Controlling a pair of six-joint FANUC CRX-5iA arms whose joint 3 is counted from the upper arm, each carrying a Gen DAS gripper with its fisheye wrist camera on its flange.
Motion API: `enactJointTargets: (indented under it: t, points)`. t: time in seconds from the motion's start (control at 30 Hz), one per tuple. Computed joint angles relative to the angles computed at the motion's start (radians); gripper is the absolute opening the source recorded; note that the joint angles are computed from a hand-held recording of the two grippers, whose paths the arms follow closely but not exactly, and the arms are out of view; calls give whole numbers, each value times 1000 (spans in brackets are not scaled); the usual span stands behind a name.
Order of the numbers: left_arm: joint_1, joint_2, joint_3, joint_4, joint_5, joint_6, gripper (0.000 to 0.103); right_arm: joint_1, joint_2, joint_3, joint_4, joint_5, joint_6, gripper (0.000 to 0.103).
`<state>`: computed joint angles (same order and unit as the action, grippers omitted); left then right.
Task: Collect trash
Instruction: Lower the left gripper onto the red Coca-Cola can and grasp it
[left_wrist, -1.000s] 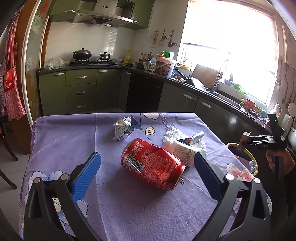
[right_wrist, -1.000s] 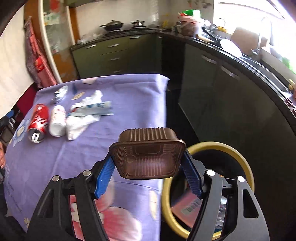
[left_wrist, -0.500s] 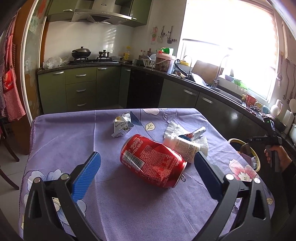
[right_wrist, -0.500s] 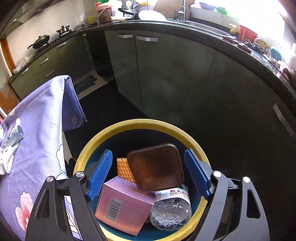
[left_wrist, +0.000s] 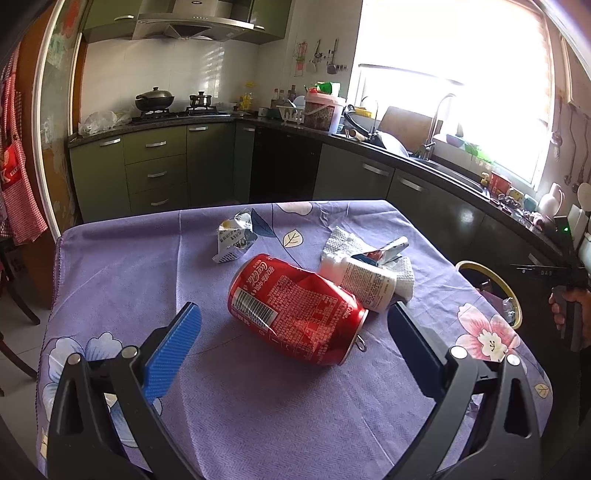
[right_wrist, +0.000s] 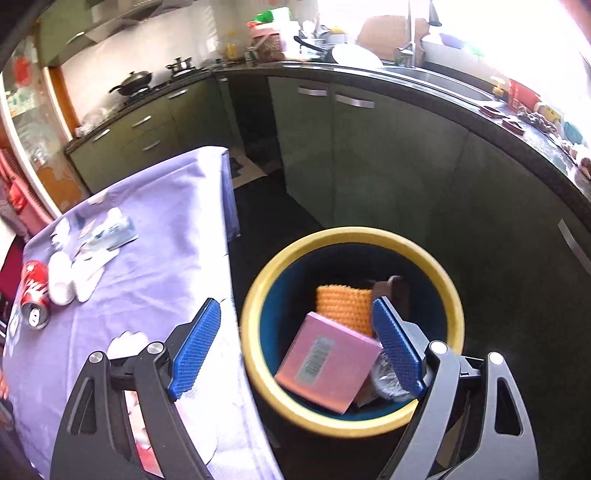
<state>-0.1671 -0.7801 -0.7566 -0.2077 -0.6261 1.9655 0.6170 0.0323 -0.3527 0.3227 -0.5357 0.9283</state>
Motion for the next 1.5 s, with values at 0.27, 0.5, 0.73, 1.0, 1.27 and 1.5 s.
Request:
enactJointTargets:
  t: [0.27,0.5,0.73,1.0,1.27,1.5]
  points:
    - [-17,74,27,62,-9,-119,96,53,-61,-45,-33,-3,52,84]
    - [44,178,74,202,-135,-167,96,44,-62,-44,-101,5,114,84]
    - [177,343,133,472,-324,-146,96,24,-45,-15,-217,9,230,85]
    - [194,500,276,444,-472,141,96,-4,-41,3,-368,12,385,85]
    - [184,595,367,356,-541,283,96,-26,-51,11,-460,4,478,85]
    - [167,663,421,320,-608,213,96,-34,-51,17,-484,-1,505,85]
